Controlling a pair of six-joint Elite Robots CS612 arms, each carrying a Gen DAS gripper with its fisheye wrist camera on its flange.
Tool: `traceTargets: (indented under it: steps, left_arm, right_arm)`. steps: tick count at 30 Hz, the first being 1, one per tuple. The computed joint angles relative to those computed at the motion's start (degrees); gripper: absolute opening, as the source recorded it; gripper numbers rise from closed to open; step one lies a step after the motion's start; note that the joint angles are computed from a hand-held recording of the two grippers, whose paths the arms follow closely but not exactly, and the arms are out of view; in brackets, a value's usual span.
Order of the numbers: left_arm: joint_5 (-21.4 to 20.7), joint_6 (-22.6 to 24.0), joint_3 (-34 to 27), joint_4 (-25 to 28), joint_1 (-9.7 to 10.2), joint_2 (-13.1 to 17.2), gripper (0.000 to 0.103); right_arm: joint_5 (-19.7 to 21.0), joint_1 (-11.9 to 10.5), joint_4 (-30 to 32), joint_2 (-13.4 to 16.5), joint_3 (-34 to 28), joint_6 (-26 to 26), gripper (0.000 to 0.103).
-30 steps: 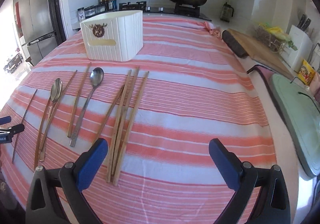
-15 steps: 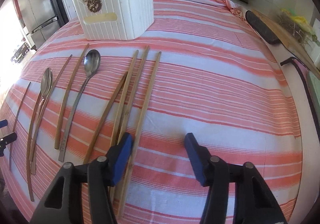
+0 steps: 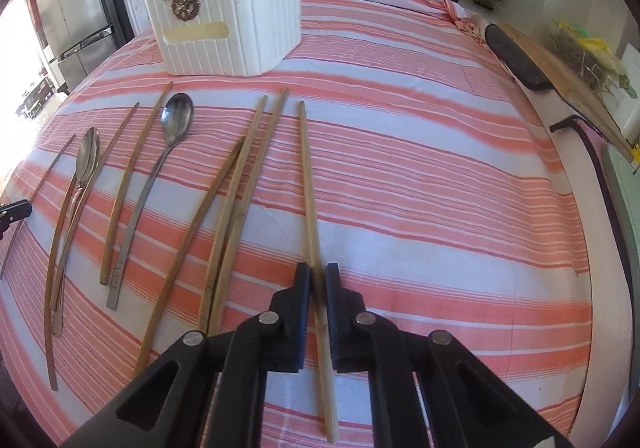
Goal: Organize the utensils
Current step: 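Lift the held chopsticks off the cloth with both tools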
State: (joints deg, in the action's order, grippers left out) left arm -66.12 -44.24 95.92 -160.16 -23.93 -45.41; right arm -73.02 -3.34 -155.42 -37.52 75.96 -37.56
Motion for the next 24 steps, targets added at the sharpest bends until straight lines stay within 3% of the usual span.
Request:
traceTargets:
  steps: [5, 9, 11, 13, 14, 17, 20, 24]
  left_arm:
    - [-1.9, 3.6, -2.2, -3.5, 2.41, 1.8, 0.005]
    - [-6.3, 3.5, -2.6, -5.8, 4.01, 2.1, 0.008]
    - [-9.7, 2.9, -2.1, -7.4, 4.80, 1.9, 0.021]
    - [-10.6, 2.2, -1.5, -6.9, 5.15, 1.3, 0.055]
    - [-10.5, 2.2, -1.5, -6.4, 5.27, 1.1, 0.059]
    - [-13.6, 2.8, -2.1, -5.6, 6.15, 1.1, 0.060]
    - [-15.5, 4.1, -4.2, -2.8, 6.91, 1.9, 0.060]
    - [-15.0, 7.1, -7.8, 2.0, 7.36, 3.2, 0.060]
  right_arm:
    - [-1.9, -1.1, 1.9, -0.1, -0.7, 3.2, 0.008]
    - [-2.3, -1.4, 4.4, -0.2, -1.5, 3.3, 0.008]
    - [-2.0, -1.5, 5.9, -0.4, -1.8, 2.9, 0.009]
    - [-1.7, -1.5, 7.8, -0.2, -2.6, 2.5, 0.010]
    - [-1.3, -1.6, 8.8, -0.2, -2.8, 2.3, 0.012]
    - [-0.6, -1.6, 11.6, 0.2, -4.4, 2.2, 0.025]
    - [-0.7, -1.1, 15.6, 0.9, -6.8, 1.0, 0.025]
    - [-1.9, -0.1, 18.9, 2.3, -10.1, -1.1, 0.025]
